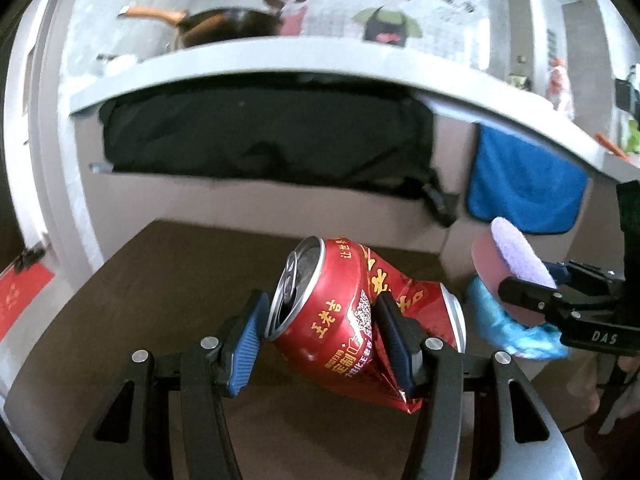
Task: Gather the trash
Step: 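Carry the red can and purple sponge into the blue bin and open both tools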
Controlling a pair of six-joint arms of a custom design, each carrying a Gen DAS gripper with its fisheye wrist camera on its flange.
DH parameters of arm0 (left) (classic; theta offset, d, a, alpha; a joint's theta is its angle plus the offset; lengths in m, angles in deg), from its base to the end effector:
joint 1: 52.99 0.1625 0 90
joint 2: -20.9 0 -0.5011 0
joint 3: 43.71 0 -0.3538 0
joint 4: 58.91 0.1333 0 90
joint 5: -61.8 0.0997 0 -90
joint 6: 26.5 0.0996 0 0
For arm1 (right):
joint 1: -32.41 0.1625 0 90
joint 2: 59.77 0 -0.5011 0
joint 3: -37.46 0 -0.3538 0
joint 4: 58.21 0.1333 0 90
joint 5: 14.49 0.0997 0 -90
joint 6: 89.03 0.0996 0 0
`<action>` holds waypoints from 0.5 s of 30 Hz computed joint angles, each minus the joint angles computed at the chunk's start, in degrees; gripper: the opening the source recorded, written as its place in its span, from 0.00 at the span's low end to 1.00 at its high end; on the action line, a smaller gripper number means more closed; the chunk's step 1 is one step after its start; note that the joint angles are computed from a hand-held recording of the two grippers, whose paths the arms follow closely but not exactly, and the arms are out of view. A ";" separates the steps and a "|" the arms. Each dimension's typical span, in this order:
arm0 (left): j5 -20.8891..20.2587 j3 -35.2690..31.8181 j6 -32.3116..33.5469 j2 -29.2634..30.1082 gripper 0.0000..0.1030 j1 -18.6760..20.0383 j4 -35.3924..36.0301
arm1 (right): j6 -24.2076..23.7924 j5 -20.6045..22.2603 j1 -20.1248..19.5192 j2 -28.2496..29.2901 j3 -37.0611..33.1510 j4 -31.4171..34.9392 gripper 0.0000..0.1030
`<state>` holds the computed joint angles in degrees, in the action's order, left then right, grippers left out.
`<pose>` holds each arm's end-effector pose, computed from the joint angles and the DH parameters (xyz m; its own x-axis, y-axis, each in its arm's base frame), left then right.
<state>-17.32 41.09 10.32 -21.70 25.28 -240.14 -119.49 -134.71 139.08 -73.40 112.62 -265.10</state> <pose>-0.0077 -0.7850 0.2752 -0.7130 0.4328 -0.5516 0.7003 0.4779 -0.5303 0.3043 -0.7264 0.0027 -0.7333 -0.1478 0.6637 -0.6204 0.5448 -0.5642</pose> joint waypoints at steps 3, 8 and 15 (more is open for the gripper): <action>-1.56 2.19 -0.07 -0.67 0.54 -1.88 -0.75 | -0.61 -0.68 0.20 -2.16 4.08 -5.39 0.60; -3.60 5.65 0.66 -0.41 0.54 -5.62 -1.98 | -1.88 -2.37 -0.25 -6.36 11.97 -15.58 0.60; -4.33 7.12 0.19 3.21 0.54 -10.57 -1.04 | -1.58 -4.40 -2.84 -11.40 20.98 -27.04 0.60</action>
